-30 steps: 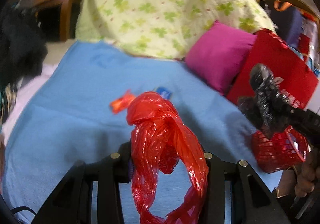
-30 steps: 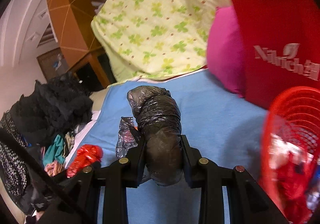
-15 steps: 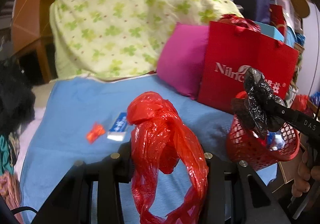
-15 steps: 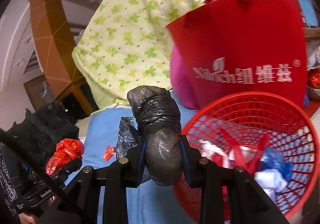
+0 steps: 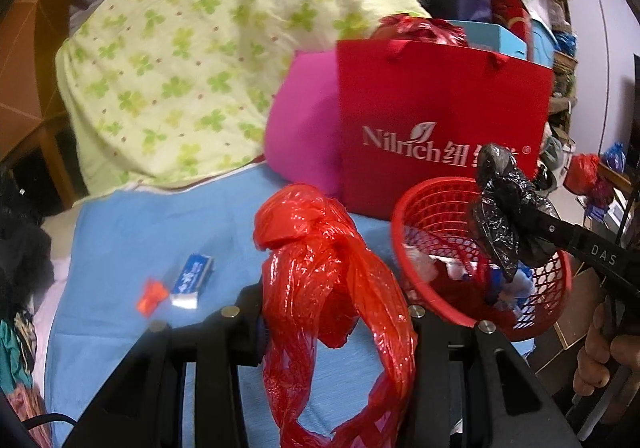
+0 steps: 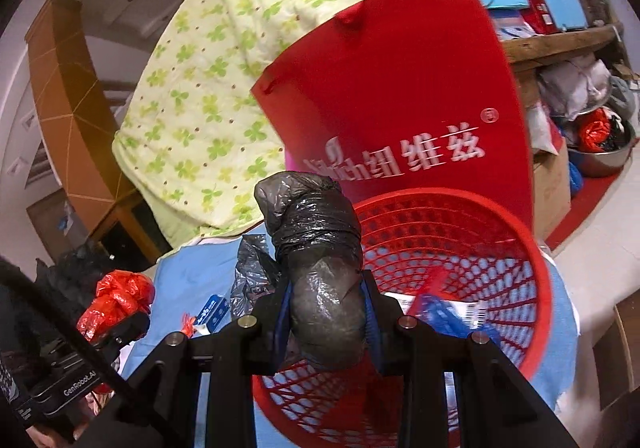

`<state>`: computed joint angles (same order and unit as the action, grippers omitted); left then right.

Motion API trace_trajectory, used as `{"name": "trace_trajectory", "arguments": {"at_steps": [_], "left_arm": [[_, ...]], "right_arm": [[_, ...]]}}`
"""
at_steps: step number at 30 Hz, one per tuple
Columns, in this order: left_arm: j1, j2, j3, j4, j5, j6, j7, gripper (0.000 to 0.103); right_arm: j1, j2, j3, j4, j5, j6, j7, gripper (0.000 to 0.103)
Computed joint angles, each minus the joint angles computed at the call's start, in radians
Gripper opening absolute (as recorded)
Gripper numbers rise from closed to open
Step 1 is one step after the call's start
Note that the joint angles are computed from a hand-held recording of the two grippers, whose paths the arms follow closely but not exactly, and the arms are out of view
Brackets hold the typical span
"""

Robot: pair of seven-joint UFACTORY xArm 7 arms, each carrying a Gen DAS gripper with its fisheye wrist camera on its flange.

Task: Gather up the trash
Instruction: 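Lift and carry the red bag and black bag over the red wastebasket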

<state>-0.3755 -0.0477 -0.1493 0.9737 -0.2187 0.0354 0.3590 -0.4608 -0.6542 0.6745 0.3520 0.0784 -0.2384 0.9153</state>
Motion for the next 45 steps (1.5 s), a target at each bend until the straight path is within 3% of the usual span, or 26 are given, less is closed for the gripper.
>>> {"name": "trace_trajectory", "arguments": {"at_steps": [11,24,34,38,42,45], "left_arm": [[-0.02,-0.005,-0.028,0.006,0.096,0.019,-0.067,0.043],[-0.029,0.019,-0.044,0.025,0.149,0.03,-0.105,0.043],[-0.045,0.077,-0.078,0.099,-0.067,0.051,0.101,0.044],[-0.042,0.104,-0.107,0.124,-0.139,0.059,0.172,0.044],[-0.043,0.13,-0.12,0.138,-0.131,0.06,0.176,0.044],[-0.036,0.157,-0.132,0.161,-0.14,0.075,0.187,0.044]], "right_arm": [[0.049,-0.045,-0.085,-0.067,0.021,-0.017,-0.001,0.034],[0.057,-0.061,-0.087,-0.079,0.026,-0.003,0.019,0.035],[0.061,-0.079,-0.105,-0.1,0.028,-0.003,0.039,0.036],[0.041,-0.106,-0.079,-0.095,0.024,0.038,0.056,0.036],[-0.013,-0.161,-0.026,-0.078,-0.019,0.129,0.098,0.036],[-0.018,-0.173,-0.033,-0.081,-0.055,0.143,0.126,0.036]]}}
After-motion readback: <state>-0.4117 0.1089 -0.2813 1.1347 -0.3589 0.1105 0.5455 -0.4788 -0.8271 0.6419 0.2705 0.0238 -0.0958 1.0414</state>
